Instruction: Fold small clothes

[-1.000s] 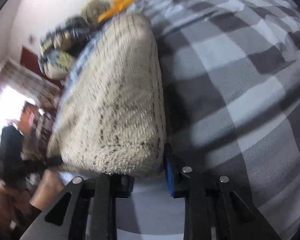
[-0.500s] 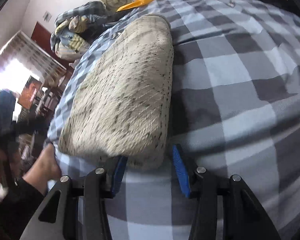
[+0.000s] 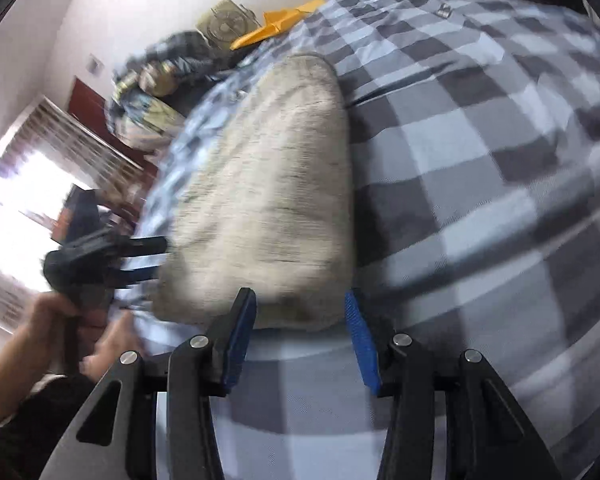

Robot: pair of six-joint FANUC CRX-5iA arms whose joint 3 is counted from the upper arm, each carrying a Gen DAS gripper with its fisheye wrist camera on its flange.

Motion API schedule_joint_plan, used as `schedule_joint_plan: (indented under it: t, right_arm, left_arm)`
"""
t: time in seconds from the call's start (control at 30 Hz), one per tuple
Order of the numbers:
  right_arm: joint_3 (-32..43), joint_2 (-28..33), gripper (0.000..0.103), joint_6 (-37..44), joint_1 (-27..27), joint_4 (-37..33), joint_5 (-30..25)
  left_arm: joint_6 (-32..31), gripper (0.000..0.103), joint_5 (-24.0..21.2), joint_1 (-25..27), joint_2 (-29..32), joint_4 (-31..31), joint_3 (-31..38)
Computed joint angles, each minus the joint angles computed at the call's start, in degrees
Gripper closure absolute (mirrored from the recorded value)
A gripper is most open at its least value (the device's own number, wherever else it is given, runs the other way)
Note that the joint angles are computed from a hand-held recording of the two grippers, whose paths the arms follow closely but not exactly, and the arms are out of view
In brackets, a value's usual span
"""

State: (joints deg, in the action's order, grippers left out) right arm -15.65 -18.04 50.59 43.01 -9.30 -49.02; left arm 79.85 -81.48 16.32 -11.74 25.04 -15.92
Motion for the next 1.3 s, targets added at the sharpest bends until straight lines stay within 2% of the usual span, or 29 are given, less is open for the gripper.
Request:
schedule_joint_plan:
  t: [0.07, 0.13, 0.17, 0.23, 0.27, 0.3, 0.37, 0.5, 0.67, 0.7, 0.77, 0.83, 0.93, 1.07, 1.13, 1.2, 1.27, 1.3]
  right_arm:
    - [-1.14, -0.53, 0.061, -2.83, 1.47, 2.40, 1.01]
    - [-1.09, -0.11, 0.061, -3.82, 2.27, 4.36, 1.69]
    - [-1.05, 0.05, 0.061, -4.60, 2.46, 5.39, 2.01]
    - [-1.31, -0.37, 0.061, -6.36, 2.24, 6.61, 3.58]
    - [-1.55, -0.59, 0.061, -7.38, 2.00, 7.08, 4.67]
    - [-1.39, -0.65, 0.061, -7.78, 1.57, 7.16, 5.40]
    - [-0.26, 0.32, 0.061, -6.84, 0.93, 6.80, 5.06]
    - [4.69, 4.70, 0.061, -1.99, -0.62, 4.48, 0.65]
    - [9.44, 8.55, 0.061, 1.02, -2.06, 3.50, -3.69]
    - [11.11, 9.69, 0.061, 1.83, -2.86, 2.33, -5.27]
    - [14.15, 11.80, 0.061, 3.37, -4.55, -0.14, -7.94]
    - [17.60, 14.17, 0.061, 5.63, -6.48, -3.08, -10.58]
    - [22.60, 17.72, 0.061, 8.86, -8.65, -6.09, -14.76]
    - [28.80, 21.91, 0.061, 13.51, -11.81, -10.75, -19.74]
    - [31.76, 24.12, 0.055, 16.19, -14.64, -15.93, -22.11]
    - [34.58, 26.69, 0.029, 16.06, -17.91, -21.52, -25.39]
    - [37.32, 29.42, 0.020, 14.74, -20.88, -26.62, -28.77]
    - [38.79, 31.12, 0.020, 13.83, -22.59, -29.49, -30.84]
  left_arm:
    - [-0.50, 0.049, -0.05, -0.80, 0.60, -0.15, 0.31]
    - [-1.71, 0.056, -0.13, -1.21, 0.57, 0.25, 0.46]
    - [-2.65, 0.064, 0.12, -0.84, 0.25, 1.58, -0.04]
    - [-2.19, 0.065, -1.01, 0.14, 0.60, 3.48, -0.19]
    - [-2.48, 0.069, -0.93, 0.51, 0.46, 3.98, -0.34]
    - [-2.72, 0.084, -1.06, 0.50, 0.50, 3.51, 0.05]
    - [-3.37, 0.089, -1.53, 0.61, 0.37, 2.60, 0.85]
    - [-2.40, 0.092, -2.10, 1.16, -0.02, 2.22, 2.33]
    - [-2.66, 0.097, -3.84, 7.49, -1.10, 2.69, 2.67]
    - [-1.96, 0.098, -4.25, 7.96, -0.79, 2.00, 2.79]
    - [-0.16, 0.100, -4.25, 8.07, -1.07, -3.75, 3.80]
    - [0.45, 0.100, -4.84, 9.37, -0.96, -3.91, 3.25]
    - [-0.06, 0.099, -2.87, 11.95, -2.71, -0.33, 1.38]
    - [-0.92, 0.099, 0.07, 9.09, -3.95, -3.70, 3.66]
    - [-2.65, 0.098, 0.91, 7.38, -3.62, -2.51, 3.74]
    - [-4.29, 0.098, 0.96, 6.52, -3.37, -1.17, 3.47]
    - [-5.08, 0.098, 1.15, 5.21, -2.59, -0.12, 3.73]
    - [-5.35, 0.097, 1.10, 4.96, -2.39, 0.36, 3.85]
